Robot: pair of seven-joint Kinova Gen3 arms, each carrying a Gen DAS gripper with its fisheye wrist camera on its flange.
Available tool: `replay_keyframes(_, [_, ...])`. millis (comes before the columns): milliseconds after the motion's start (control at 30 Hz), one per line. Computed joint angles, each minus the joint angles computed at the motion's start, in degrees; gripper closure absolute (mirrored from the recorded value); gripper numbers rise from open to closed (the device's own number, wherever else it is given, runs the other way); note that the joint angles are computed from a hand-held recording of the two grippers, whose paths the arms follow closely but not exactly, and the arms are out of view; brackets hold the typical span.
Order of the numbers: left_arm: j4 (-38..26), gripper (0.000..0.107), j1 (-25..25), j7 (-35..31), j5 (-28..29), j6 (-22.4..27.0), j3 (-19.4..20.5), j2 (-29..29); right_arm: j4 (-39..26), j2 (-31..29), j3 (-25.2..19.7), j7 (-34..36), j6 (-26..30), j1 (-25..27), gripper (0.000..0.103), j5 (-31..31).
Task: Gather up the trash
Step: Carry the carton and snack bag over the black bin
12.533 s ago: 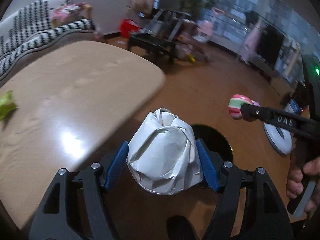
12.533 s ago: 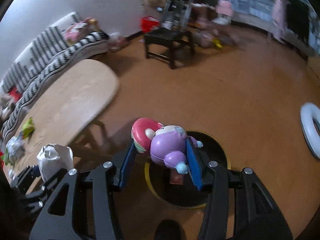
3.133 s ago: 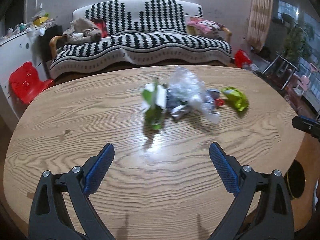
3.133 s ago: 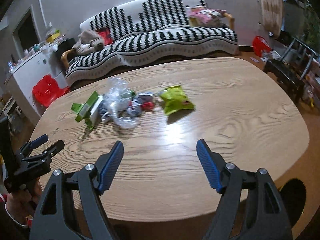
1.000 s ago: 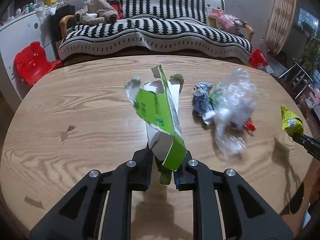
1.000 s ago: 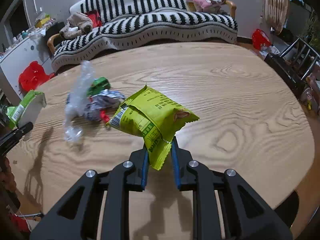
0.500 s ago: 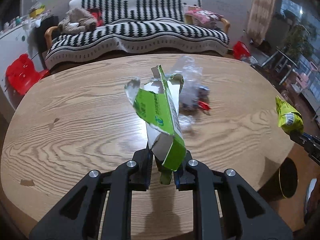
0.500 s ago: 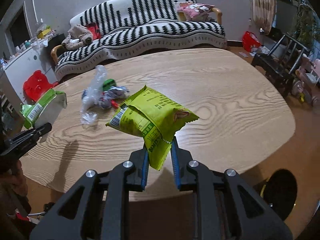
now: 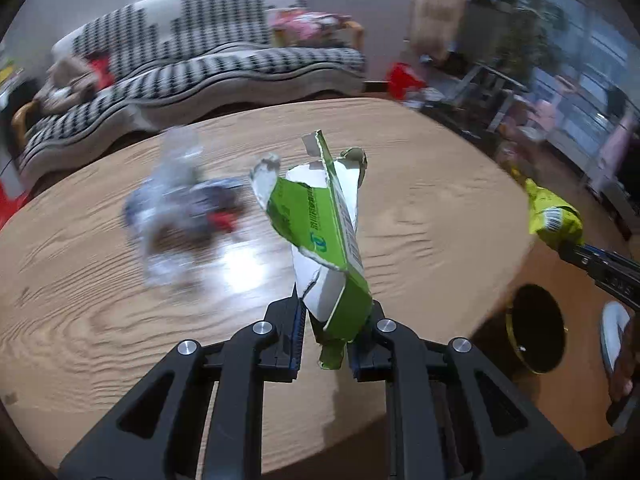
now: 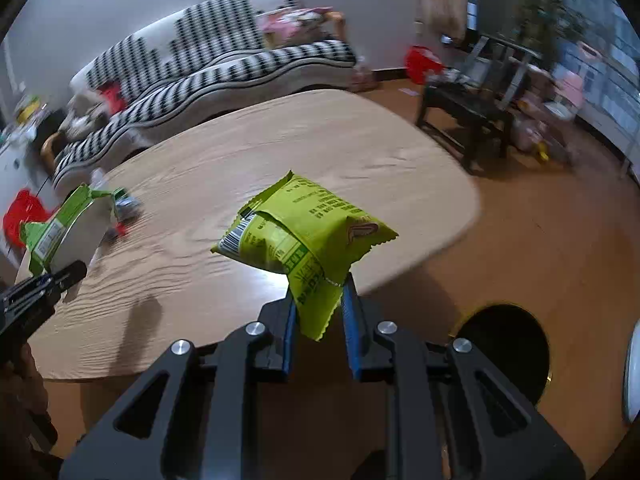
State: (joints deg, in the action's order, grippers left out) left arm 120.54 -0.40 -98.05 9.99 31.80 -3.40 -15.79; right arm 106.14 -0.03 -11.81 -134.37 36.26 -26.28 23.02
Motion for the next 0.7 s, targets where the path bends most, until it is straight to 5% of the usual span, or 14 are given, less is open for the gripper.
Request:
replay_keyframes(167, [-0.10,0.091,4.49,3.47,0.57,-3.49,7.11,2.44,4.63,-4.48,3.44,4.29,-0.85,5.54,0.082,-4.94])
replay_keyframes(400, [-2.82,0.091,11.80,14.64,-5.53,-8.27,16.98,10.87,8.62,-8.01,8.29,12.16,0.11,14.48,0.082,-12.80])
replay_keyframes(533, [-6.06,0.091,17.19,21.02,-11.00,-8.90,19.34,16.61,9.89,-7.91,12.19,18.82,1.17,19.15,0.082,-18.68])
replay_keyframes(700, [-9.94,0.091,23.16,21.36,-10.33,-8.76,18.36,23.18,10.67,-6.77,15.70,26.47,1.69,24.02,0.082,-25.89])
